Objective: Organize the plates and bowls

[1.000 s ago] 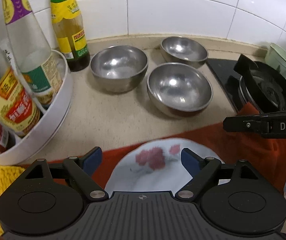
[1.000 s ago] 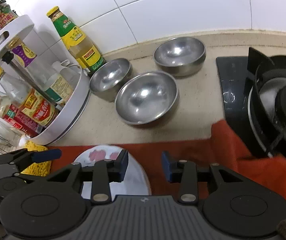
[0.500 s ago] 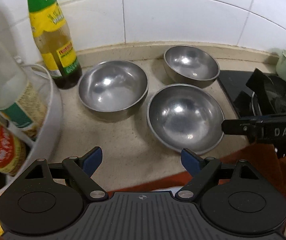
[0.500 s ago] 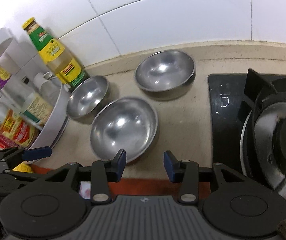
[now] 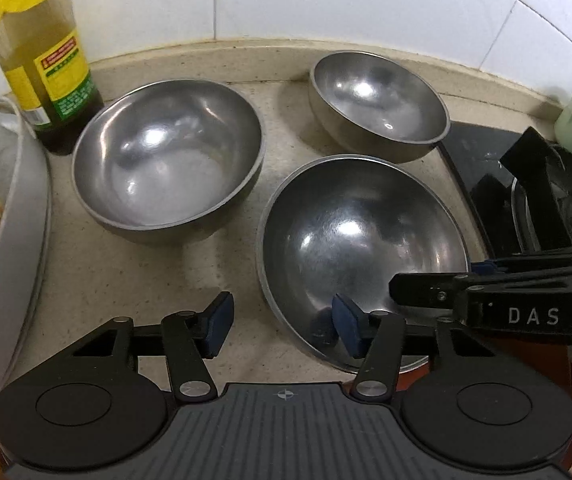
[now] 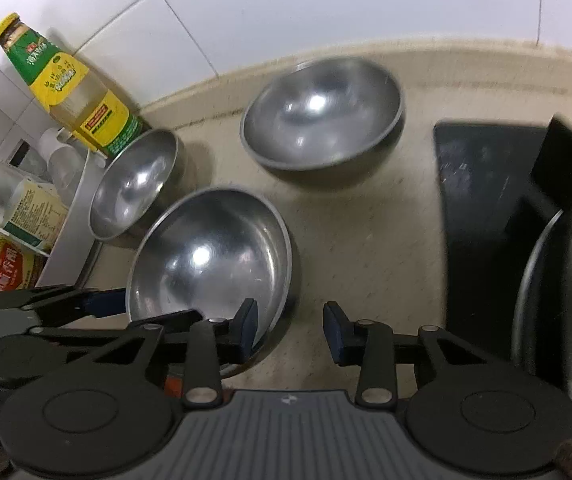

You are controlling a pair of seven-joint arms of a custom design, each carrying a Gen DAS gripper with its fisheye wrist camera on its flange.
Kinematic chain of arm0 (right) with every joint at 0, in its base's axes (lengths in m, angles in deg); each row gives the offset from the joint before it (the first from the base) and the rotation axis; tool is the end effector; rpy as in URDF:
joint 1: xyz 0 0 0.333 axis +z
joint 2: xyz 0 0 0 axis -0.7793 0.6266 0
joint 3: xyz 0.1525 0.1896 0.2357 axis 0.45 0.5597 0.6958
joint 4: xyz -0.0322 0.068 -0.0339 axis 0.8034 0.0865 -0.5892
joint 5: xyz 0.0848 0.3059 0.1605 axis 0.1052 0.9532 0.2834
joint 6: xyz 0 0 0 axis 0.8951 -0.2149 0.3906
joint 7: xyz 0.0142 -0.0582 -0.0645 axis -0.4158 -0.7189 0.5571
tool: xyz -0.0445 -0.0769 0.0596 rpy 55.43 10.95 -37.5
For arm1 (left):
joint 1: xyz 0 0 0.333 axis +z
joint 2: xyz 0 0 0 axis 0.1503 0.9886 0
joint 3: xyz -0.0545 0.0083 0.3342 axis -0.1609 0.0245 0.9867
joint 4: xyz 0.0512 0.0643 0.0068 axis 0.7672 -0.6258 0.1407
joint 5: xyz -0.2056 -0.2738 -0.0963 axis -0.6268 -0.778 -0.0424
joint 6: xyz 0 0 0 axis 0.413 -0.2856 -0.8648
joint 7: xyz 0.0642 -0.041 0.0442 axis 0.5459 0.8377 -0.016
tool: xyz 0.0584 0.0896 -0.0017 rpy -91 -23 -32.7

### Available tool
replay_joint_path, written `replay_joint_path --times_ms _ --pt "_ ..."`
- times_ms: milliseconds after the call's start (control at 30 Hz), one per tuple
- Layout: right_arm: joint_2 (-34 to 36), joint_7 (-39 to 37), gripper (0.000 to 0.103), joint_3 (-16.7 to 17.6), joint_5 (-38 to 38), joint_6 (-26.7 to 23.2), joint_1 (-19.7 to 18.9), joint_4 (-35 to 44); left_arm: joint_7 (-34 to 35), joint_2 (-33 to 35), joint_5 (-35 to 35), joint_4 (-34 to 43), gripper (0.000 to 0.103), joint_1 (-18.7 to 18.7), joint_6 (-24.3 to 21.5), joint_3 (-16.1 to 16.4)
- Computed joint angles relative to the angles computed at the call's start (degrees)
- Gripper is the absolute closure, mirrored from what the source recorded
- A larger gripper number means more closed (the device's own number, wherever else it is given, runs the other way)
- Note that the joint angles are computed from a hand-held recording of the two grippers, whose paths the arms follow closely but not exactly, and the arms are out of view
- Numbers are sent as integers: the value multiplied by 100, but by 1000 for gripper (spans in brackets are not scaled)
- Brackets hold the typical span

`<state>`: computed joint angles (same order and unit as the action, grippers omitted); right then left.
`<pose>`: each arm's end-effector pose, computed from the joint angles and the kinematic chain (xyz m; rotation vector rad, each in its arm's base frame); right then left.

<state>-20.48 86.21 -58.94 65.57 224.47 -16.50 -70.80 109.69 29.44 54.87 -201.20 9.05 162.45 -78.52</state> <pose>0.5618 0.3374 0.3779 -1.5232 2.0410 -0.0914 0.5980 -0.1709 0.3873 -1.4235 2.5592 -0.6551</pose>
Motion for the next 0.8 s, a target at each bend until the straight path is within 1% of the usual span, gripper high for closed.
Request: replay_joint_path --times_ms 33,67,100,133,167,233,333,467,533,600,633,700,800 --pt "16 -106 73 146 99 31 -121 3 46 -19 -1 -21 45 8 4 -22" --pt "8 -189 74 229 167 49 -186 -11 88 -26 3 -28 47 6 3 -39" --pt "2 -274 76 303 229 55 -237 -3 116 -51 11 -63 51 -1 25 -43" --pt "-2 -372 79 375 288 38 -288 16 157 -71 -7 -90 53 7 41 -58" --pt "-10 -394 79 349 293 -23 -258 43 154 -94 4 -110 53 -7 33 -46" --pt "-9 -473 80 387 349 -66 -278 84 110 -133 54 -128 52 -47 -39 -4" --pt "-73 -579 80 525 539 -113 -367 49 250 -270 -23 -257 51 -22 -78 -27" --pt "-247 -688 80 579 615 -189 -373 -76 415 -326 -187 -283 48 -43 -108 -27" --pt "-286 -725 80 594 647 -188 -390 -106 453 -295 -229 -230 42 -60 -184 -9" --pt "-270 -725 80 612 702 -202 -413 -79 447 -307 -200 -256 40 -104 -126 38" --pt "-251 -777 80 668 765 -248 -469 -47 450 -320 -184 -287 36 -118 -64 53" --pt "-223 -671 79 545 679 -304 -368 -1 444 -339 -155 -310 34 -128 44 77" --pt "-251 -591 79 471 575 -356 -311 -8 399 -359 -164 -300 32 -106 89 89"
